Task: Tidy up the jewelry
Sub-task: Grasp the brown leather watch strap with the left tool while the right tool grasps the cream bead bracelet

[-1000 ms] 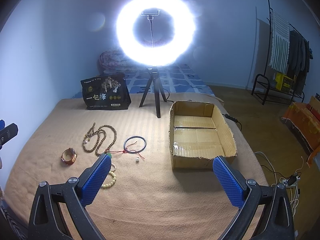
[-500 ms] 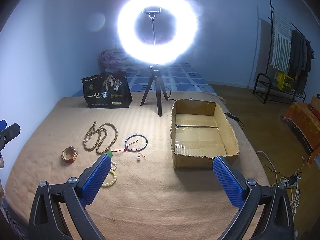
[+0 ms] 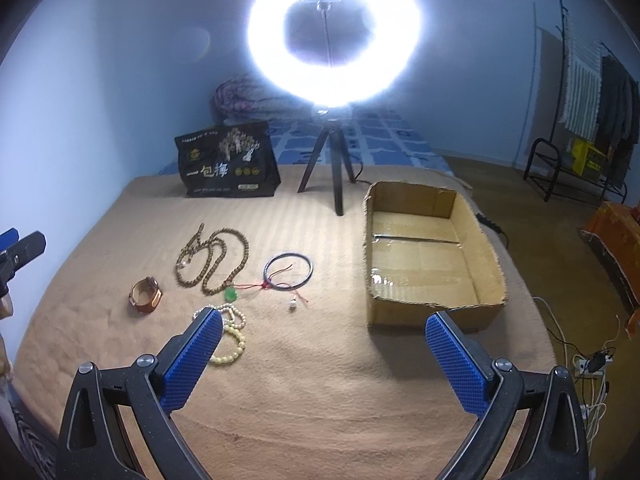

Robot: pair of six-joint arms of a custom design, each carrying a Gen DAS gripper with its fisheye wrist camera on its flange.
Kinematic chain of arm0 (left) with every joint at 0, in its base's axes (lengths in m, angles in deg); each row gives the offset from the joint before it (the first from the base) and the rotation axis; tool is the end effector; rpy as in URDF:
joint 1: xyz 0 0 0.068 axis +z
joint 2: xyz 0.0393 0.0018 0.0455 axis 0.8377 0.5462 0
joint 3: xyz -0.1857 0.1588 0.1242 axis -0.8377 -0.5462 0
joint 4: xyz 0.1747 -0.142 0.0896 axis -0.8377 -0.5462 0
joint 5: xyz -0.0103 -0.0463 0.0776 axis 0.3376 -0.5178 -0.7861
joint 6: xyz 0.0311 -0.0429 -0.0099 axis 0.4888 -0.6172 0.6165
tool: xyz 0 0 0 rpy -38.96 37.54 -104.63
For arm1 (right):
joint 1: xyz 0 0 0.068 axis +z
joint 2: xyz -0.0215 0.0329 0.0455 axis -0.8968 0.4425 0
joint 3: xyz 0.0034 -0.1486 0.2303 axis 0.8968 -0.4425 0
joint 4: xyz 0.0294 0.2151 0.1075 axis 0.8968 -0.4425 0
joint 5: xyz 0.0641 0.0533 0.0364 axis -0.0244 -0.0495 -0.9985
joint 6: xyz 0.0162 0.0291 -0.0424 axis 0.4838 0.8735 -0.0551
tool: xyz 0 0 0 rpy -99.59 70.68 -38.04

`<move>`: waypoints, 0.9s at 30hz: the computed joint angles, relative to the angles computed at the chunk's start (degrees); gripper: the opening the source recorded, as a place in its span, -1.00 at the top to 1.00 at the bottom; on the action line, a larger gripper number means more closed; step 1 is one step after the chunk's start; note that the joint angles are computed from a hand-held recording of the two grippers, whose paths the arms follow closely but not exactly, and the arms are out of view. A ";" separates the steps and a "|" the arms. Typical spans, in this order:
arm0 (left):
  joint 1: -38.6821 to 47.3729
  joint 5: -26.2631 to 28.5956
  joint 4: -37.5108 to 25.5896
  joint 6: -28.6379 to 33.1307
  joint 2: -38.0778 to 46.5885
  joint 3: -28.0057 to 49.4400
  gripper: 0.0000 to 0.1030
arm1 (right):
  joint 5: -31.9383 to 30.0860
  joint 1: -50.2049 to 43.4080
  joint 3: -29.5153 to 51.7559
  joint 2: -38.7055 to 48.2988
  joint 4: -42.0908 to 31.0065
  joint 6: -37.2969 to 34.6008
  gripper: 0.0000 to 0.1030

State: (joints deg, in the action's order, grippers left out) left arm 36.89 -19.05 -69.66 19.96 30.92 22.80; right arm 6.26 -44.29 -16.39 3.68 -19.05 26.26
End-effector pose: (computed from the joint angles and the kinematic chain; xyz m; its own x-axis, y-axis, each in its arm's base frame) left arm 0.1831 -0.0518 0.3309 -0.5836 -0.0584 -0.8099 -0.1377 0.9901 0.0278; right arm 0.2040 0.0661 0.3087 -0.6573 -0.0983 -0.7472 -0.1372 0.9905 -0.0096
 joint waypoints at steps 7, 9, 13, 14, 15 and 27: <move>9.24 7.39 2.03 2.76 1.57 -1.23 -1.00 | -4.99 -0.64 -0.34 4.07 1.31 -0.91 -0.90; 11.49 9.42 2.63 3.30 2.80 -1.47 -0.95 | -6.50 -0.61 0.04 5.76 1.19 -1.04 -0.85; 15.74 14.14 3.80 4.92 6.57 -1.92 -0.71 | -8.95 -0.41 0.35 8.41 1.38 -1.16 -0.75; 17.16 16.42 3.68 4.95 7.86 -1.79 -0.63 | -9.57 -0.48 0.49 9.03 1.31 -1.25 -0.71; 18.19 18.08 3.79 4.88 8.79 -1.88 -0.60 | -10.40 -0.48 0.73 9.95 1.25 -1.28 -0.68; 24.20 29.78 6.66 2.83 22.44 -1.55 0.01 | -17.70 0.14 3.71 21.31 0.69 -3.17 -0.09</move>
State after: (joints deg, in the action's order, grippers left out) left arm 61.09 10.72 -63.00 22.79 53.36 21.25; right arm -11.43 -44.15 -12.69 24.99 -18.36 23.09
